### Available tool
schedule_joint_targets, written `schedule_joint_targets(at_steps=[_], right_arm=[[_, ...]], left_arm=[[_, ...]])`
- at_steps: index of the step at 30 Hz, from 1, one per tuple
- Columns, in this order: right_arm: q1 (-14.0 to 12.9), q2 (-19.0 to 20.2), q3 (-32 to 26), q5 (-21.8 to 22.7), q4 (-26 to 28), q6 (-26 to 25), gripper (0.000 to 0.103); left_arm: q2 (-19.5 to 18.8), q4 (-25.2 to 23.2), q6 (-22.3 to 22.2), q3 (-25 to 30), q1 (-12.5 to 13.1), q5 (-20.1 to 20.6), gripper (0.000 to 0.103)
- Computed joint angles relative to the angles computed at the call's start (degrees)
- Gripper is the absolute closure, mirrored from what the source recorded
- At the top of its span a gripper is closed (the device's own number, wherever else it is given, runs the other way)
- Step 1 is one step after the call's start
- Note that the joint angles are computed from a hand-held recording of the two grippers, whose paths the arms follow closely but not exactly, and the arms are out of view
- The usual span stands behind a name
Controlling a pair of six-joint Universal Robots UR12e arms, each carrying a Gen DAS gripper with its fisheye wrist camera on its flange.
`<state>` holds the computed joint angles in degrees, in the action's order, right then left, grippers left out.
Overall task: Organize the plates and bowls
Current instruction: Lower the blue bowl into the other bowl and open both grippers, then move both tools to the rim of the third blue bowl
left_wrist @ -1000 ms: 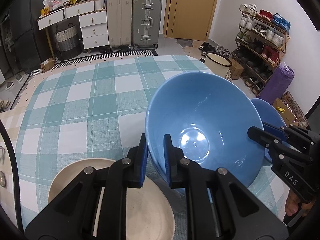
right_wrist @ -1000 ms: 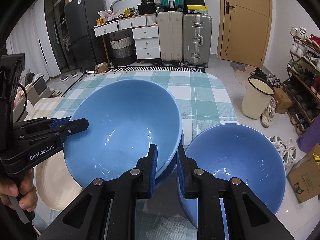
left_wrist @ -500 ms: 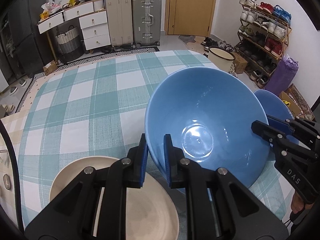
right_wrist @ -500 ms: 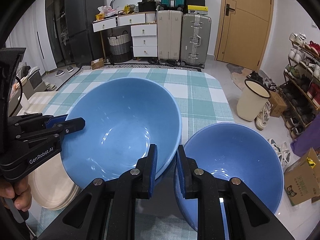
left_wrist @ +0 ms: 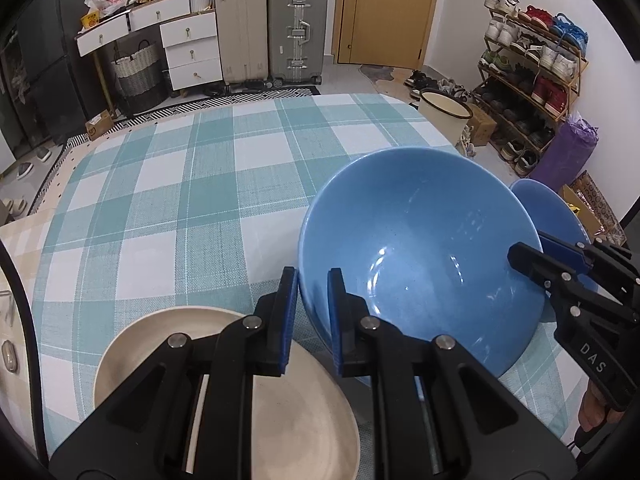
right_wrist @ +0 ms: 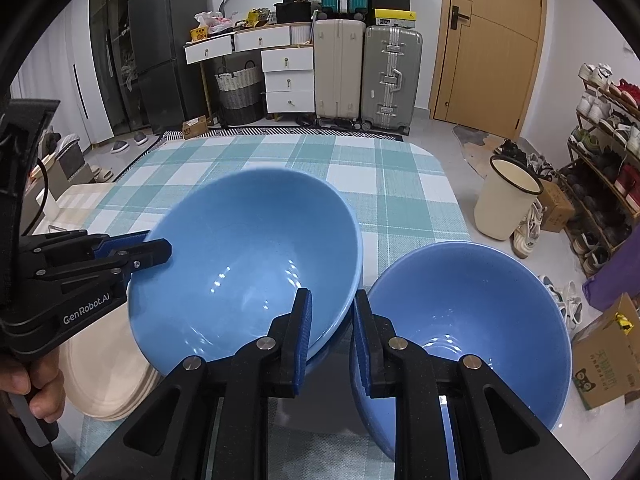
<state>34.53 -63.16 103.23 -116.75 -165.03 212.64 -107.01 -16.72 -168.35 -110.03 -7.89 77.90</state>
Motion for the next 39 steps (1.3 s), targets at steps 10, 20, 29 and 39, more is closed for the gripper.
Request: schedule_joint_targets(at_steps=[10,20,29,39], right_arm=[[-0.4,-0.7,1.2,0.6,-1.6,1.3,0.082],[-0.4,-1.8,3.6,2.4,-7.8,4.9,0.044],[-0.3,-4.3,6.6,2.3,-10.2,7.8,0.002],[0.2,-7.9,10.8,-1.9,-9.1,12.5,0.001]], left_arm=[[0.6,-1.6,-0.7,-0.2,1.3,-4.1,0.074],[3.1,-0.6,-2.0,-2.6,1.8,-6.4,0.03],[5.2,-1.1,-3.3,-4.1,0.6,-7.3,0.015],[6.4,-1.5,-2.7,-4.8,-1.6,-8.9,0.001]])
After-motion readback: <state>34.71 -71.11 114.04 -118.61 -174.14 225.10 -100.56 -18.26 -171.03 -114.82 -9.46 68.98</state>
